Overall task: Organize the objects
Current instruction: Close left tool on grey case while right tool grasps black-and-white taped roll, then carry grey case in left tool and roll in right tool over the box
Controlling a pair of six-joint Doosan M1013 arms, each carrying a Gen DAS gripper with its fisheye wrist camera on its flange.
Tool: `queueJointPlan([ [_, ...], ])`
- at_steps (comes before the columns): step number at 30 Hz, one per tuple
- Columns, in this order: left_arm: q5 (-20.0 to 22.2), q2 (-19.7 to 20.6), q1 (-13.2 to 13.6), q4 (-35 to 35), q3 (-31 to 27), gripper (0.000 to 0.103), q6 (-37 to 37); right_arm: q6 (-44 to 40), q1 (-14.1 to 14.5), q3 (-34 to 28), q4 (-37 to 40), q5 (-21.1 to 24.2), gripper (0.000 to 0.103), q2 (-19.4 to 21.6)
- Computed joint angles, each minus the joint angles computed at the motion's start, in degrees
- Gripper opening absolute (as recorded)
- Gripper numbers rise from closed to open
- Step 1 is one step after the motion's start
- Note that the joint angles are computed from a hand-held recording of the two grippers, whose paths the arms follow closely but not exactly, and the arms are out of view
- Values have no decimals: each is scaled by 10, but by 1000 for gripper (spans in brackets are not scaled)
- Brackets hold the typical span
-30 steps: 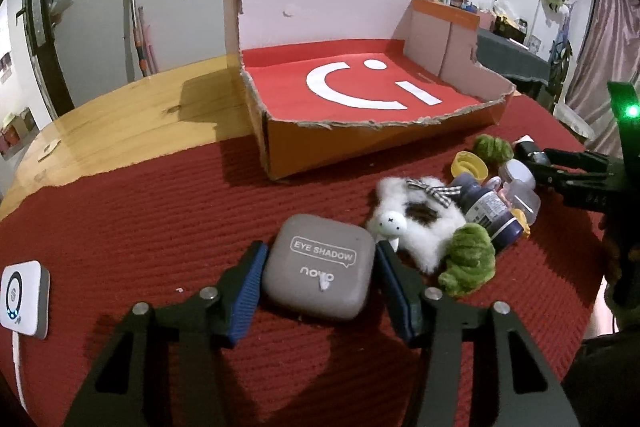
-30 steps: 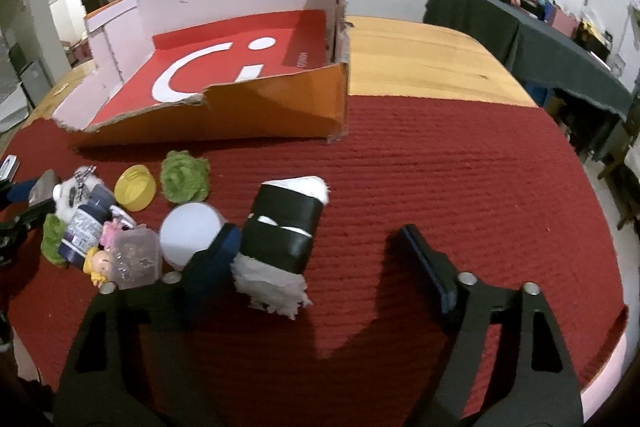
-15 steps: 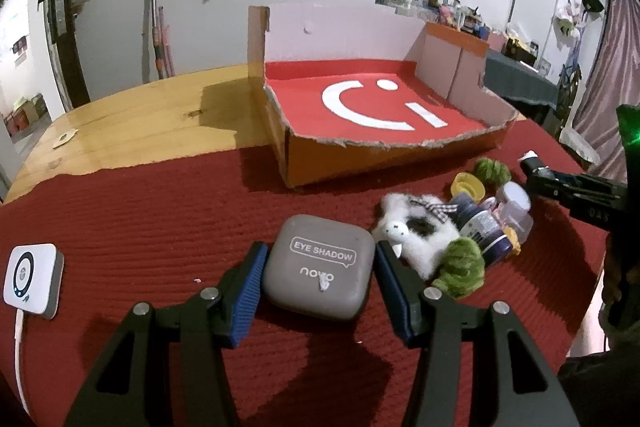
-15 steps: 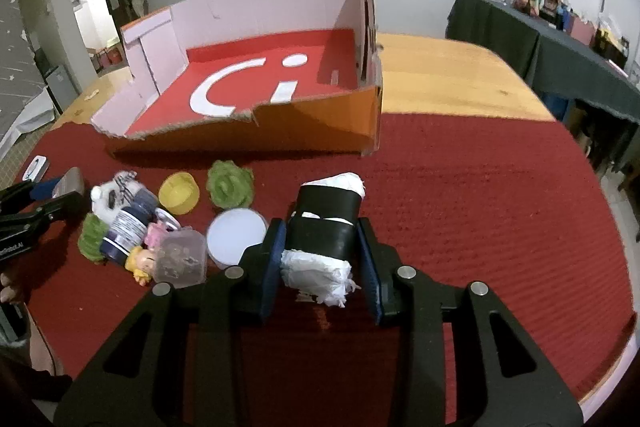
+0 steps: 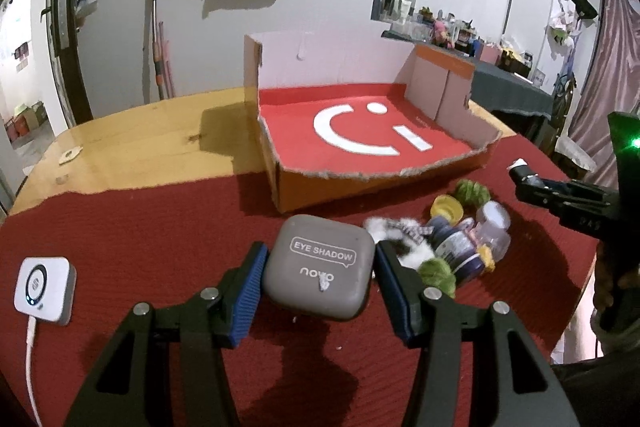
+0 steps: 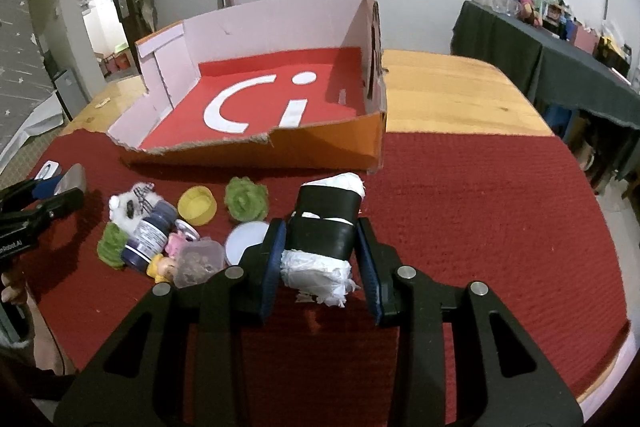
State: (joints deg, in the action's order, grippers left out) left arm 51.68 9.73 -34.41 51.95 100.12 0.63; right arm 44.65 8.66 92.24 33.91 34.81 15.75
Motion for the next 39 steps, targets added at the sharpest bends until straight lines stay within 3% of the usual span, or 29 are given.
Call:
queueJointPlan([
  [7, 8, 3, 9, 9, -25, 57, 32, -12, 1, -18, 20, 3, 33, -1],
  [12, -12, 11, 29, -10, -47, 57, 81, -17, 7, -46, 19, 11, 33, 9],
  [17, -20, 29, 55, -58, -78, 57, 161, -2, 16, -104, -10, 59, 33, 42],
  [27, -24, 73, 113, -247, -139, 57, 377, 59, 35, -235, -124, 199, 33, 127],
  [34, -3, 92, 133, -338, -160, 57, 471, 77, 43, -287, -177, 275, 34, 160],
  [39, 8, 99, 139, -364, -165, 57, 505, 85, 49, -302, -209, 296, 34, 173],
])
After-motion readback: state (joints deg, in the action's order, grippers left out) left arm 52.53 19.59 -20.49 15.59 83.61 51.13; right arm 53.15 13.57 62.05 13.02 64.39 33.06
